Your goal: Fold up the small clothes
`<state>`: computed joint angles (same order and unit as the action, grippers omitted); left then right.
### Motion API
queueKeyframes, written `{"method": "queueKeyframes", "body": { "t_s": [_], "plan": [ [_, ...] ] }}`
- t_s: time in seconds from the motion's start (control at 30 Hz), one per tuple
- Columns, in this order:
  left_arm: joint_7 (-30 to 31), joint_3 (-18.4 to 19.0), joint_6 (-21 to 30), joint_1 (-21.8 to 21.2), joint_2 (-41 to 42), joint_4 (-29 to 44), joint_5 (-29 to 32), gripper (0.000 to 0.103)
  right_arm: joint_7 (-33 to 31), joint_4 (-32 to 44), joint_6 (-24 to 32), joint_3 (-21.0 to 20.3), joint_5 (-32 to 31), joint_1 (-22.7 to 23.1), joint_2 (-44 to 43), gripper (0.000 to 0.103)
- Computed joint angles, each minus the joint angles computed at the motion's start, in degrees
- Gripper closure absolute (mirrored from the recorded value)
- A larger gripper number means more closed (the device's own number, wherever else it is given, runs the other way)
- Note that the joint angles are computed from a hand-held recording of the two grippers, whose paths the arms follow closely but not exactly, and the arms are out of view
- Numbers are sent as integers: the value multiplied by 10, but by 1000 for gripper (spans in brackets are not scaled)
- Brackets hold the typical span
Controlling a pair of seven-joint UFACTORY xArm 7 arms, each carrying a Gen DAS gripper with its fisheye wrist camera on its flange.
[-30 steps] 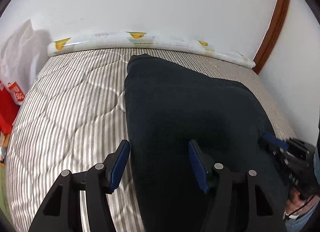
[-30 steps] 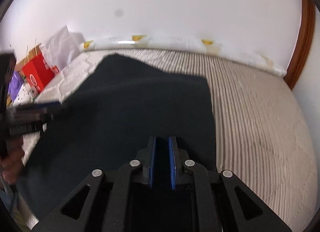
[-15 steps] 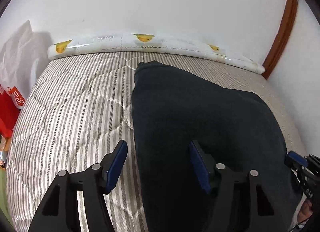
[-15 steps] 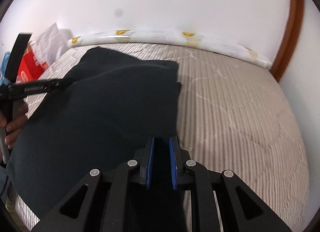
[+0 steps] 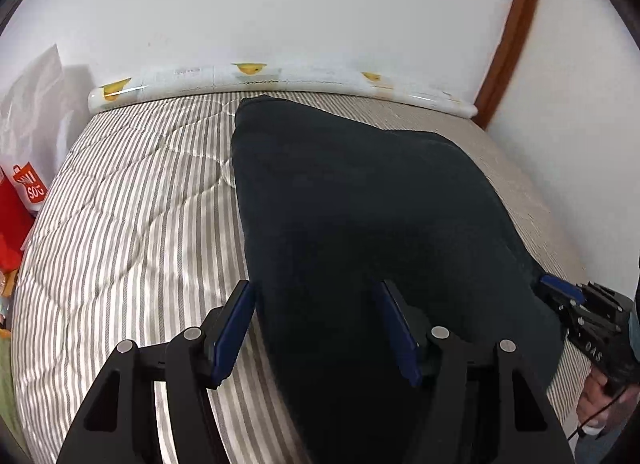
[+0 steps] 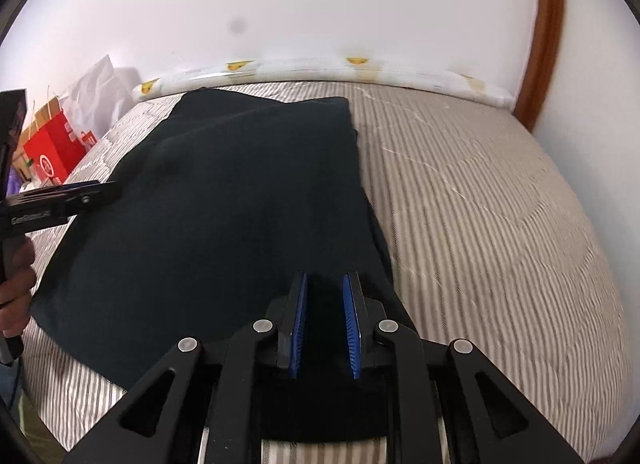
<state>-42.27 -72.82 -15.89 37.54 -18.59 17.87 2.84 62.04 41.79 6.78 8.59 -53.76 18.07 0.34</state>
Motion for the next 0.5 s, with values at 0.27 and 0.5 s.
{"method": "queueKeyframes", "body": {
  "t_s": [0.27,0.5],
  "plan": [
    [-18,80,-2,-144,-29,-52,-28,42,30,-61,3,50,0,-34,-83,85],
    [-48,112,2,-205,-50,-81,-40,42,86,-61,9,95,-58,-71,-79,84]
  ]
}}
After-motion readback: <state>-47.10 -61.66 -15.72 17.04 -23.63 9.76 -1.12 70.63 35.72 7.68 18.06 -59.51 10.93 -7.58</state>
